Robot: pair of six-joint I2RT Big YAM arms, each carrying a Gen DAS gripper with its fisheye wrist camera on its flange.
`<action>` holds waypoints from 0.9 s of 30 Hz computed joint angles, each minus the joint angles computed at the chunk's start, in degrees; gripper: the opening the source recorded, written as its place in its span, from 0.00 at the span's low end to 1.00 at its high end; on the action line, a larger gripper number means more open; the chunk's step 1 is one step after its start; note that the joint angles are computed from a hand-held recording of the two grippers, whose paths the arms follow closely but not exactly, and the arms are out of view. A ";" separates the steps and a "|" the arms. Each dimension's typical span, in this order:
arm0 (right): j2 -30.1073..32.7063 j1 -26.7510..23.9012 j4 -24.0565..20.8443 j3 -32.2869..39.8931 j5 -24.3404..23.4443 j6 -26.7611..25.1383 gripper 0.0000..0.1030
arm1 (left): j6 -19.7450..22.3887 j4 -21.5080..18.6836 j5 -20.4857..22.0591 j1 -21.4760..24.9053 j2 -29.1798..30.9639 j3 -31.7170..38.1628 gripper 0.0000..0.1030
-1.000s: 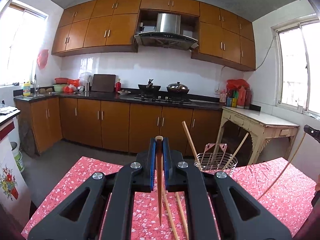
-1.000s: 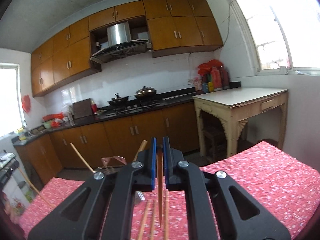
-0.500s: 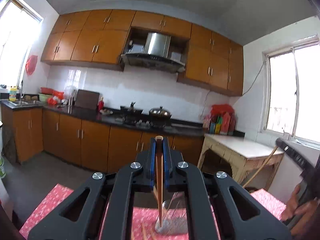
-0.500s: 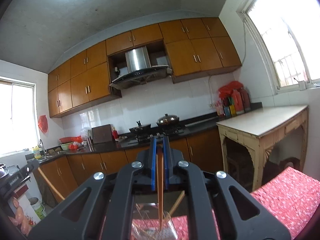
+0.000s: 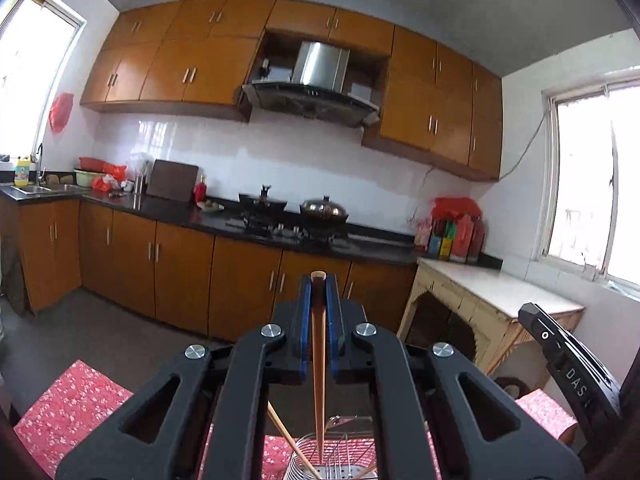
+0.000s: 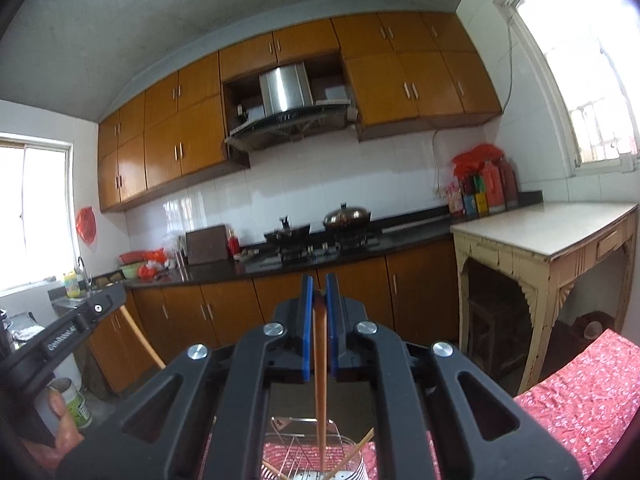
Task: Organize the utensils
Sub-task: 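Lift both chopsticks upright and carry them over the wire holder, then lower both chopsticks into the wire holder and open both tools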
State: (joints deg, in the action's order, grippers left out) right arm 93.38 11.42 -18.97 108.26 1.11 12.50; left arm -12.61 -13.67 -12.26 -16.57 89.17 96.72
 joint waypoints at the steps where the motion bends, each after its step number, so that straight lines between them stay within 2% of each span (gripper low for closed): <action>1: 0.66 -0.04 -0.60 0.59 -0.34 0.00 0.07 | 0.22 -0.53 -0.16 0.00 0.61 0.27 0.07; 7: 5.05 -0.84 -6.22 5.04 -3.34 2.40 0.08 | -0.24 -4.00 0.29 0.41 3.24 2.33 0.07; 13: 7.13 -1.31 -9.24 7.17 -4.39 3.70 0.07 | 0.07 -6.48 0.30 0.54 4.73 4.10 0.07; 27: 9.60 -0.35 -11.61 10.53 -1.51 1.71 0.08 | 0.33 -10.45 0.67 0.59 5.38 6.08 0.07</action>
State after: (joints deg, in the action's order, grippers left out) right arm 102.98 11.07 -30.58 118.79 -0.40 14.21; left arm -12.28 -24.12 -11.59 -15.98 94.55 102.80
